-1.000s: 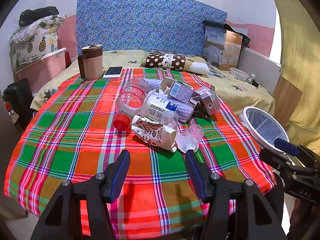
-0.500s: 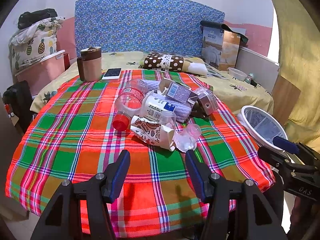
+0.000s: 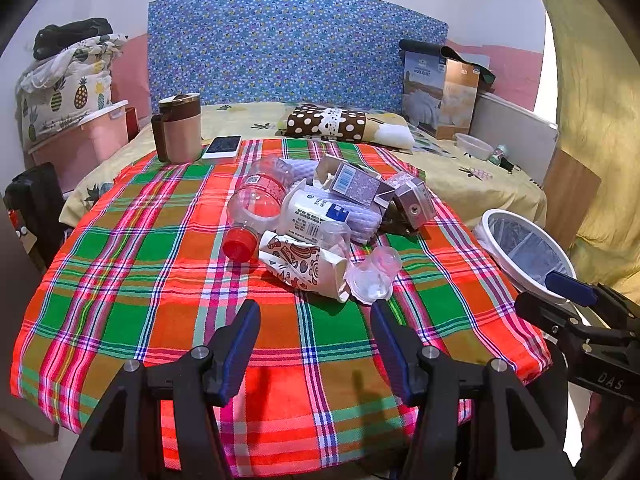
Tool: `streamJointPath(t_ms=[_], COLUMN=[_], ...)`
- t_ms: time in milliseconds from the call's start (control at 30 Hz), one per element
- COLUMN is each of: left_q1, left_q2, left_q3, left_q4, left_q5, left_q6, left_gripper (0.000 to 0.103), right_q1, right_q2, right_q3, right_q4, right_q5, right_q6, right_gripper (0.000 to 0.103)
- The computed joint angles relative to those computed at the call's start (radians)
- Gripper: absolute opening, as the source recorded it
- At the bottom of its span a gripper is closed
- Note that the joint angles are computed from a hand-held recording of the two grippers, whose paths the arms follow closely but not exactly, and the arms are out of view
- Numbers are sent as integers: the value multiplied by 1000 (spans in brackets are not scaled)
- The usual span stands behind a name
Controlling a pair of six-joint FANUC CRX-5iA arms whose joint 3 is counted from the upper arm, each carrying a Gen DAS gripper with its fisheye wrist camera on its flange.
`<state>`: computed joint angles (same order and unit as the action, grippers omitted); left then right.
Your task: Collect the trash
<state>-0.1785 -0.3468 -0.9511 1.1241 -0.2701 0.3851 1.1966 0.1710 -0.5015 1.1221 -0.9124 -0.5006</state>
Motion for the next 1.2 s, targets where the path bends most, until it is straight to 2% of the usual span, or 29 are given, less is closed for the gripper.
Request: streamJointPath(t_ms=[1067,1200], left_q1=[-13,-19], left_q2=[15,35], left_q3=[1,12], left_q4=[16,50], left_q5=[10,10], left_q6=[-4,-16], left_gripper=[57,57], right_q1=[-2,-12], right_q2=[4,6], right_q3=[1,1], right_q4=[-2,-3], right_q5=[6,23], right_q6=[3,13], right_gripper=[76,76])
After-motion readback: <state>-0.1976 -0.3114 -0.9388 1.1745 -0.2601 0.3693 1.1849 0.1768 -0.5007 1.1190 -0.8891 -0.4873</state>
